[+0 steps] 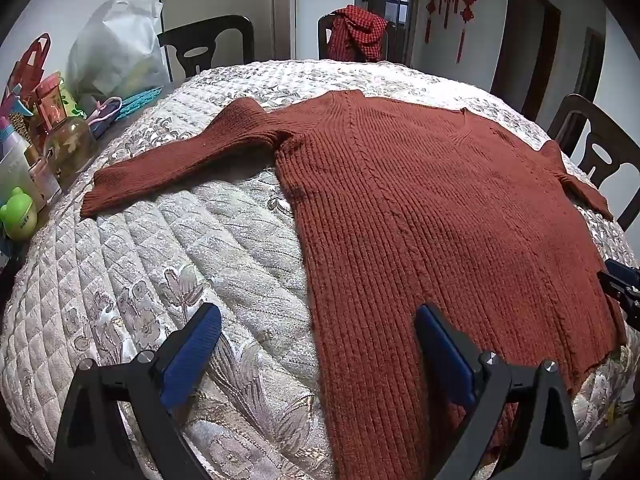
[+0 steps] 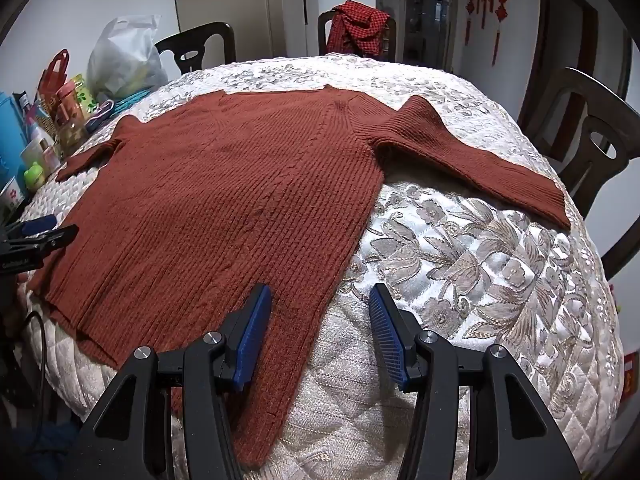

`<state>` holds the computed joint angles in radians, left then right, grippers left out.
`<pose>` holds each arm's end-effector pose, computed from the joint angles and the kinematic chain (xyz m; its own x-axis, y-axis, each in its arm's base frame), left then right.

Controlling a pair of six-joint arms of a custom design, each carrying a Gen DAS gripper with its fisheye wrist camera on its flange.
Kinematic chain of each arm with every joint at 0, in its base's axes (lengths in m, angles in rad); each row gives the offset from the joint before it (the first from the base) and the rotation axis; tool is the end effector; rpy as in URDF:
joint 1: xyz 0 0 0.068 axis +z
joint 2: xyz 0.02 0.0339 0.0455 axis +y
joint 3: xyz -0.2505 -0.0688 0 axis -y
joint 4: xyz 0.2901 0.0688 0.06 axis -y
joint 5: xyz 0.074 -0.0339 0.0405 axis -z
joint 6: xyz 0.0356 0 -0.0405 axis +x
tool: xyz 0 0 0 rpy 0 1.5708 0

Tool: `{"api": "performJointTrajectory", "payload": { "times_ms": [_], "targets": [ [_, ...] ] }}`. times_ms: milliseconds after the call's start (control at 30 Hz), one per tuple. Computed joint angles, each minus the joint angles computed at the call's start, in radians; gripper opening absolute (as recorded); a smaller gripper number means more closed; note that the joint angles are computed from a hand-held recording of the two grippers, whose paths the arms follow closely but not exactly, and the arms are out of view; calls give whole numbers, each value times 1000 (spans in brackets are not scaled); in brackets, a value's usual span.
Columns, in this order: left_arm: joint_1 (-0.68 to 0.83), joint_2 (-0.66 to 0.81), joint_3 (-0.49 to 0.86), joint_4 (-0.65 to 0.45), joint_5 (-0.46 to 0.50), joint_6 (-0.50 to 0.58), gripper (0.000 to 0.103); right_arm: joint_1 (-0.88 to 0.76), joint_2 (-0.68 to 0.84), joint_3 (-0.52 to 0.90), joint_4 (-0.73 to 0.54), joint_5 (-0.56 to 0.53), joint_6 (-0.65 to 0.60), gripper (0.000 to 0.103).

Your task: Fold small clothes

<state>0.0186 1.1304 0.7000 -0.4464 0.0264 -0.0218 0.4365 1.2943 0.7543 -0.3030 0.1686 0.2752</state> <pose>0.2720 0.0041 0.1893 -0.7683 -0.0361 -0.6390 -0.0185 0.9992 -0.0342 0.2779 0.1230 0.1753 -0.7369 -0.0482 -0.6742 -0.1199 0.9910 0.0602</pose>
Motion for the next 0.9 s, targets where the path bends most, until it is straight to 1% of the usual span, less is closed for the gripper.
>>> {"api": "performJointTrajectory", "payload": {
  "times_ms": [900],
  "targets": [
    [1, 3, -12, 19, -4, 5, 100, 1, 2, 3, -2, 2, -1, 52]
  ]
}}
